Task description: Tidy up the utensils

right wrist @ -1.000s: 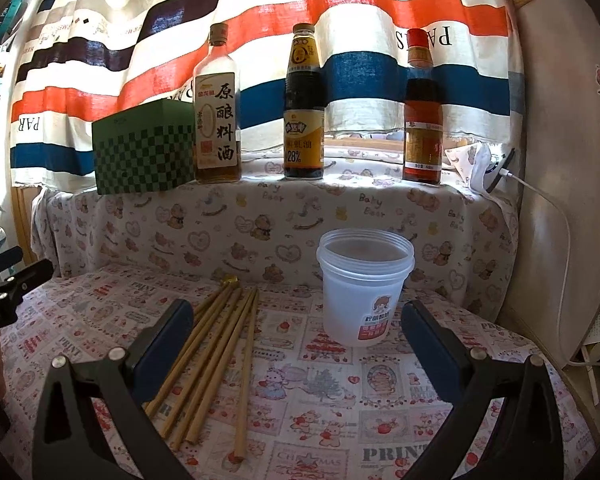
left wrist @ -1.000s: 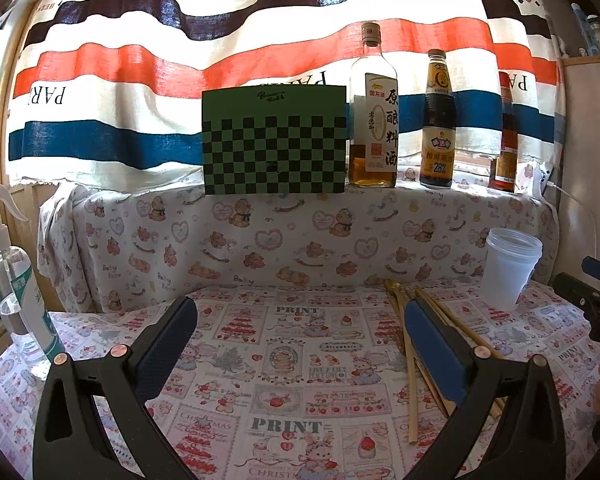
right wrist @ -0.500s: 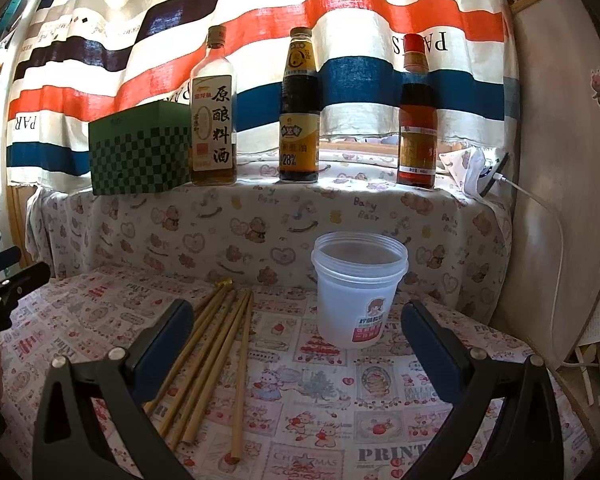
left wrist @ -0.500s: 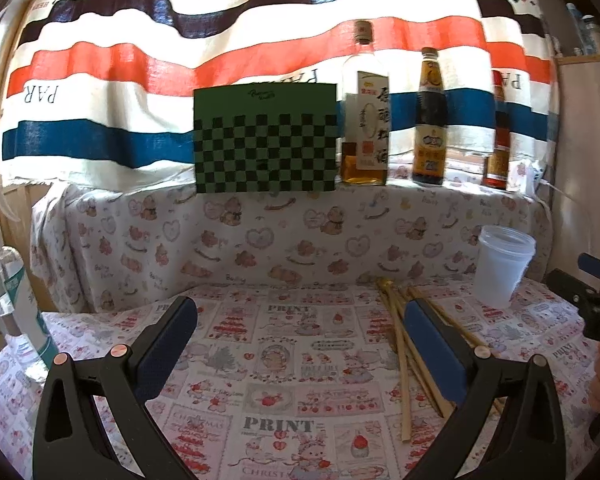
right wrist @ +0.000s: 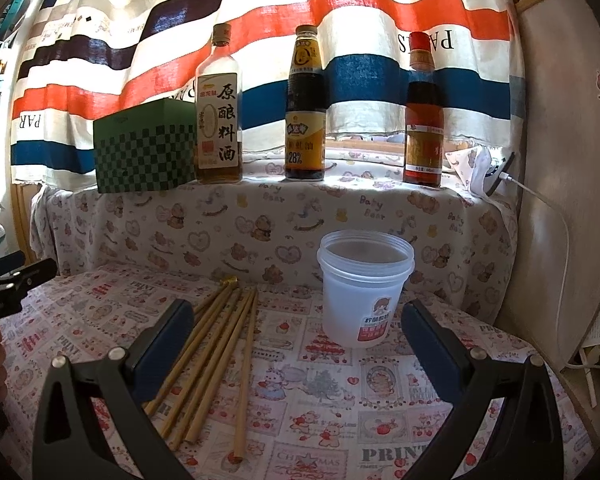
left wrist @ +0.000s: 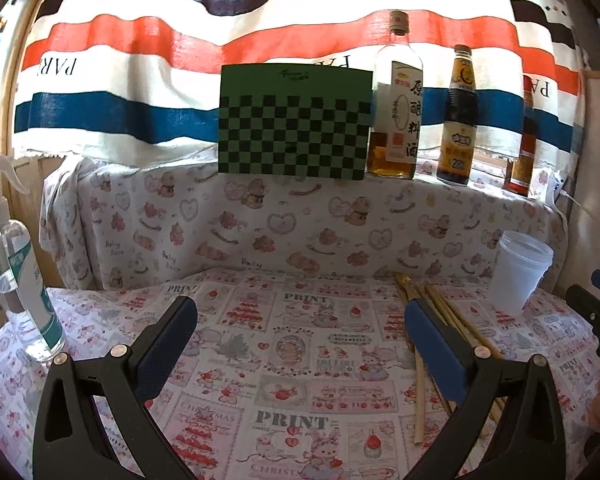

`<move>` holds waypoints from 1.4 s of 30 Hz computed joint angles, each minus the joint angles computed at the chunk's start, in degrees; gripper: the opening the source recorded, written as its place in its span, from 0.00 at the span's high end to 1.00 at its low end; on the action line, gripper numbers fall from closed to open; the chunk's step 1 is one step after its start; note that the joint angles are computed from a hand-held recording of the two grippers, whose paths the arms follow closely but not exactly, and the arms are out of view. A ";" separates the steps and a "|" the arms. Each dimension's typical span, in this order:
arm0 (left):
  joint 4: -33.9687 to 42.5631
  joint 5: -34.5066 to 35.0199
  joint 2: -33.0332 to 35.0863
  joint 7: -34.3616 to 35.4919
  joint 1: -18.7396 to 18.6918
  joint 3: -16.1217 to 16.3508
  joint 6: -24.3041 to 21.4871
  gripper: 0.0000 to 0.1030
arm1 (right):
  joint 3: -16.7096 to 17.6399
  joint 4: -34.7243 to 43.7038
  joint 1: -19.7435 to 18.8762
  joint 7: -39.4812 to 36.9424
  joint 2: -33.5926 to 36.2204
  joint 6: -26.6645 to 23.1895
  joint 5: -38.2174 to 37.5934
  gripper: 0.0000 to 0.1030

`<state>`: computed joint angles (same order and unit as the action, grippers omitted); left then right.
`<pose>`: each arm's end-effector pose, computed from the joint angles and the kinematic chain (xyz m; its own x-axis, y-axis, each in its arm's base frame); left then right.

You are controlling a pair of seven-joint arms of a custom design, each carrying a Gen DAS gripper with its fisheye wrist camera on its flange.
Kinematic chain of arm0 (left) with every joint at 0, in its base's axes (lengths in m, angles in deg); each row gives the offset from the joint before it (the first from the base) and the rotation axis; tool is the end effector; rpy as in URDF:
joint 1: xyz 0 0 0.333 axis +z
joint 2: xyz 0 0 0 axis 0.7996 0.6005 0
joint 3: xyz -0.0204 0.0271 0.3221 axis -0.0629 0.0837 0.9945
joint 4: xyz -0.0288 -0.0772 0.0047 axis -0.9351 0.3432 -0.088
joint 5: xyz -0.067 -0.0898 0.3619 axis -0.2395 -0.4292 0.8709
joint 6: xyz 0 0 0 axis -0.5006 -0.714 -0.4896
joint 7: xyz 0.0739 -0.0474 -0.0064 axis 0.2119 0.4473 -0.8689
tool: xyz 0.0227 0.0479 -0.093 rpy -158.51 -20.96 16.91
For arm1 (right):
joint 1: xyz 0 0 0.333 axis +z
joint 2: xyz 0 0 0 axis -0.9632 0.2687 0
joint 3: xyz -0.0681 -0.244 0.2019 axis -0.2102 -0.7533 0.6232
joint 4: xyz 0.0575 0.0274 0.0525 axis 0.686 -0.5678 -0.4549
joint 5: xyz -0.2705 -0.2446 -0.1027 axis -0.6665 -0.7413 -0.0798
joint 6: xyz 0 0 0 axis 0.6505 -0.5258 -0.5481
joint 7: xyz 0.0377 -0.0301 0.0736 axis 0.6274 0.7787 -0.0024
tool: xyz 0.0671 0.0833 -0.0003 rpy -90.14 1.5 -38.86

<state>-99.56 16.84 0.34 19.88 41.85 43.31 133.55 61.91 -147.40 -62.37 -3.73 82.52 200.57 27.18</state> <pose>0.4686 -0.1981 0.4303 0.5089 -0.8578 0.0722 -0.2773 -0.2428 -0.9296 0.6137 0.3455 0.4512 0.5866 -0.8084 0.0481 -0.2883 -0.2640 -0.9204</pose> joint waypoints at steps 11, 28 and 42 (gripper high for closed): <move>0.83 0.84 0.97 2.69 -1.11 -1.06 -3.38 0.00 | -0.21 -0.01 0.26 -0.22 0.02 0.25 0.11 0.00; 1.90 -0.21 1.88 8.80 -3.24 -0.86 -5.93 0.00 | -1.16 -1.66 0.39 4.00 -0.56 2.78 -2.93 0.00; 9.59 -23.57 8.04 34.58 -0.82 2.27 14.71 0.67 | 6.53 -0.58 -6.21 1.82 -0.08 -2.85 -0.74 0.00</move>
<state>-89.98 -6.73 8.38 54.46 41.03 45.58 148.26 68.44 -147.98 -68.58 -1.91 82.45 197.71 26.44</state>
